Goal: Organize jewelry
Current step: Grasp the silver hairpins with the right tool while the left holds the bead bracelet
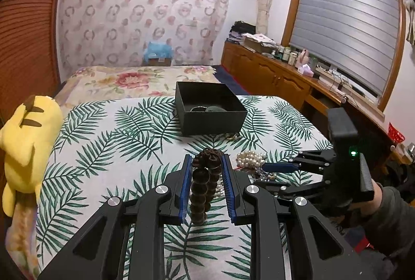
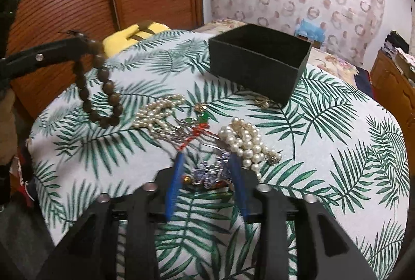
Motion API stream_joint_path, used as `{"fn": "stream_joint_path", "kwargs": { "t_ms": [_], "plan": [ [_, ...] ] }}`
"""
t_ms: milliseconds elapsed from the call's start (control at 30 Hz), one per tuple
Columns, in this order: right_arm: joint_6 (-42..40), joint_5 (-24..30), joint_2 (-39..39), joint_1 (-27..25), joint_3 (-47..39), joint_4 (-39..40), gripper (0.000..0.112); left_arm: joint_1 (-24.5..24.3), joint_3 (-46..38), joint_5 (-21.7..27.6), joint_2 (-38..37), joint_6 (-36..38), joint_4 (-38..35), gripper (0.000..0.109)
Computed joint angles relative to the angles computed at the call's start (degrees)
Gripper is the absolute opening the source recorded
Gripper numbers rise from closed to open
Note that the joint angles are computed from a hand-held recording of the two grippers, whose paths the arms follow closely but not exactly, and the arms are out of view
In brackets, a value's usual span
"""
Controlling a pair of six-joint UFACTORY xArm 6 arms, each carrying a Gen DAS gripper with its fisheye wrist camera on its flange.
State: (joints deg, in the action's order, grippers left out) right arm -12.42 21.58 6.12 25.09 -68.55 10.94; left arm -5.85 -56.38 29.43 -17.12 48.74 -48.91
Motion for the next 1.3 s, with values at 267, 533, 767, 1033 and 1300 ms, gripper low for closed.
{"fn": "stream_joint_path", "kwargs": {
  "t_ms": [267, 533, 767, 1033, 1300],
  "plan": [
    [0.0, 1.4, 3.3, -0.1, -3.5, -3.9, 0.059, 0.1, 0.0, 0.1, 0.1, 0.2, -0.1, 0.021],
    [-2.3, 1.2, 3.1, -0.4, -3.2, -1.6, 0.049, 0.2, -0.1, 0.1, 0.1, 0.2, -0.1, 0.021],
    [-0.3, -1.2, 1.2, -0.4, -1.2, -3.6, 0.028, 0.3, -0.1, 0.3, 0.1, 0.2, -0.1, 0.021],
    [-2.9, -2.4, 1.9, -0.7, -3.0, -0.4, 0.01, 0.1, 0.5, -0.1, 0.0, 1.0, -0.6, 0.021],
    [-6.4, -2.0, 3.7, -0.5, -5.3, 3.3, 0.015, -0.1, 0.8, -0.6, 0.1, 0.9, -0.8, 0.021]
  ]
}}
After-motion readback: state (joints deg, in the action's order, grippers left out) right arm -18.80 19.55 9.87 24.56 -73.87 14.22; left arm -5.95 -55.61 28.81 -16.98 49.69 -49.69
